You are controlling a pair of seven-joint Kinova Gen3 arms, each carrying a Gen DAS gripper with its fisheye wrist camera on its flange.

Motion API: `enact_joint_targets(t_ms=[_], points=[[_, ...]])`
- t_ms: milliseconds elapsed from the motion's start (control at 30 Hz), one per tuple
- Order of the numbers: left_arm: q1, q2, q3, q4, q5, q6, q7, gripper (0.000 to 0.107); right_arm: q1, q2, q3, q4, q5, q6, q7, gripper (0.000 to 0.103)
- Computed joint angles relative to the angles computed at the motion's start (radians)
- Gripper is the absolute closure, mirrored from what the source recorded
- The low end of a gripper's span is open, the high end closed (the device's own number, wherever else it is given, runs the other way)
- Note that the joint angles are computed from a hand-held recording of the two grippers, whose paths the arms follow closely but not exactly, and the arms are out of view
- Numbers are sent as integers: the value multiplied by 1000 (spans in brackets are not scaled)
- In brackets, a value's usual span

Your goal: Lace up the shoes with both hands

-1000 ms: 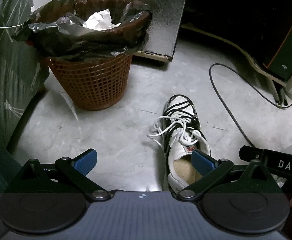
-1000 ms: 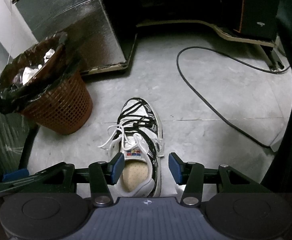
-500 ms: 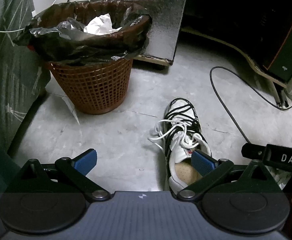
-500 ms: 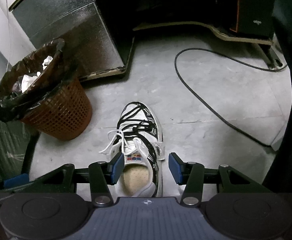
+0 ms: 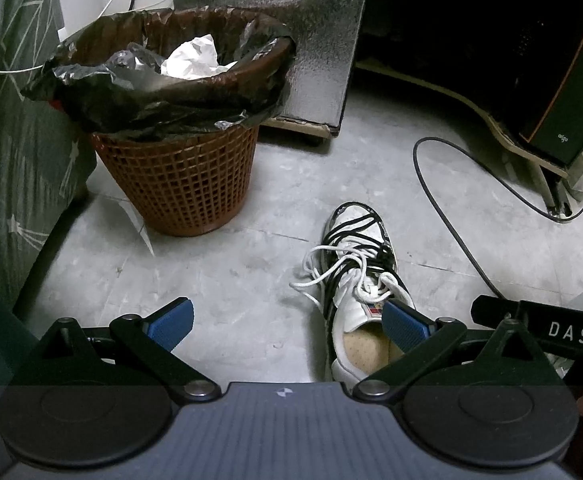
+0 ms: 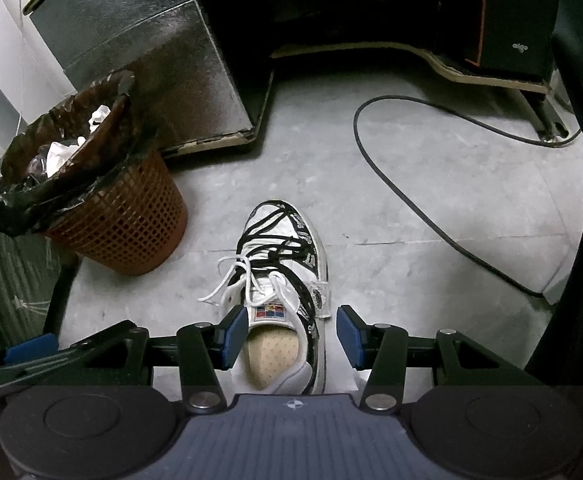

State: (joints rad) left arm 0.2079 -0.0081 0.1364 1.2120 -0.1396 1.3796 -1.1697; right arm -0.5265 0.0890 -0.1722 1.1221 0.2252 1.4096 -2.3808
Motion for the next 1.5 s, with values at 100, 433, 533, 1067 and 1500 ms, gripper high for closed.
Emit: enact_joint_targets(t_ms=[100, 433, 533, 1067, 1500], points=[[-3, -4, -3, 4, 6, -9, 5, 4, 1, -5, 1, 5, -2, -6, -8, 50], [-3, -2, -1, -3, 8, -11, 2, 4, 7, -3, 1, 6, -15, -10, -6, 50], [-1, -2, 1, -3, 5, -13, 1, 4, 9, -6, 2, 10, -16, -15, -9, 50], [-2, -8, 1, 0, 4, -22, 5, 4, 18, -13, -2, 17, -26, -24, -16, 50], [-7, -10, 0, 2, 9, -25, 3, 4, 13, -11, -3, 16, -23, -22, -10, 50]])
